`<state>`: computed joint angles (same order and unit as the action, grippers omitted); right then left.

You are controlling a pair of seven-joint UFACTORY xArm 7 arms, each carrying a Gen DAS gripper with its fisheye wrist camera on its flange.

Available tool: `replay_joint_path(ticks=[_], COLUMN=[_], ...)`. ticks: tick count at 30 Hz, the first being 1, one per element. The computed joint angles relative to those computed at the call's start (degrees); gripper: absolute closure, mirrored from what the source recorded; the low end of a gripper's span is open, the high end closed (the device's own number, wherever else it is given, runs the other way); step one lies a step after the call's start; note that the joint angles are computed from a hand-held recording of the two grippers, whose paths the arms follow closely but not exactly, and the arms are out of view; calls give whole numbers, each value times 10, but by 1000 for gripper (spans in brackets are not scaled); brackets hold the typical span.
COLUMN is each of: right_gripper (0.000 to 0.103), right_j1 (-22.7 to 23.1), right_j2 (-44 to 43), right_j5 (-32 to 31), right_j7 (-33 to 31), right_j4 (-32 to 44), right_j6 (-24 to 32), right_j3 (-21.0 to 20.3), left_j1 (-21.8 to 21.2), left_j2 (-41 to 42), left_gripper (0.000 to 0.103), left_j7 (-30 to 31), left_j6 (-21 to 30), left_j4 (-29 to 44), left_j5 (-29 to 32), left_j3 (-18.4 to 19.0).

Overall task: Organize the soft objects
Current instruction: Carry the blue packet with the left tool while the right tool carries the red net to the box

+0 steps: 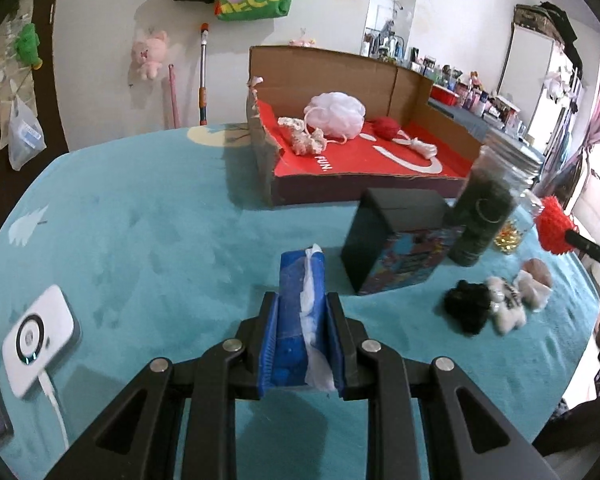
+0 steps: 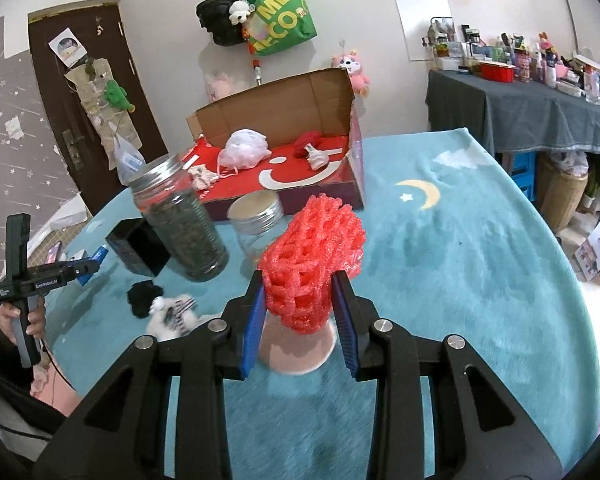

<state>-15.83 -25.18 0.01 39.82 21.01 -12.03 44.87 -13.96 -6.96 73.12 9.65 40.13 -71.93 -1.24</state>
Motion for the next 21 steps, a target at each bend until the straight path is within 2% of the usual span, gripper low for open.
replay_joint_path(ticks=[3, 8, 10, 13, 15, 17, 21], right_gripper=[73, 73, 73, 73, 73, 73, 73], right_j1=[-12, 16, 46, 73, 102, 119, 195], right_j2=[9, 52, 74, 95, 110, 123, 159], right_j5=[-7, -12, -21, -27, -37, -40, -75], right_j7=[-14, -67, -90, -123, -138, -159, -169], right_j4=[4, 16, 25, 43, 56, 71, 107], right_j6=[-4, -29, -42, -41, -41, -40, -40], right_j3=[-2, -59, -101, -138, -174, -194, -282], left_j1=[7, 25, 36, 50, 54, 58, 62], left_j2=[17, 42, 52, 67, 72, 81, 101], left_gripper=[79, 79, 79, 79, 79, 79, 79], left_j7=[0, 45, 50, 44, 42, 41, 34], left_j6=[11, 52, 82, 115, 121, 127, 131], left_j4=[19, 61, 80, 109, 121, 137, 169], left_j5=[15, 9, 11, 31, 43, 54, 75], left_j3=[2, -2, -3, -10, -17, -22, -34])
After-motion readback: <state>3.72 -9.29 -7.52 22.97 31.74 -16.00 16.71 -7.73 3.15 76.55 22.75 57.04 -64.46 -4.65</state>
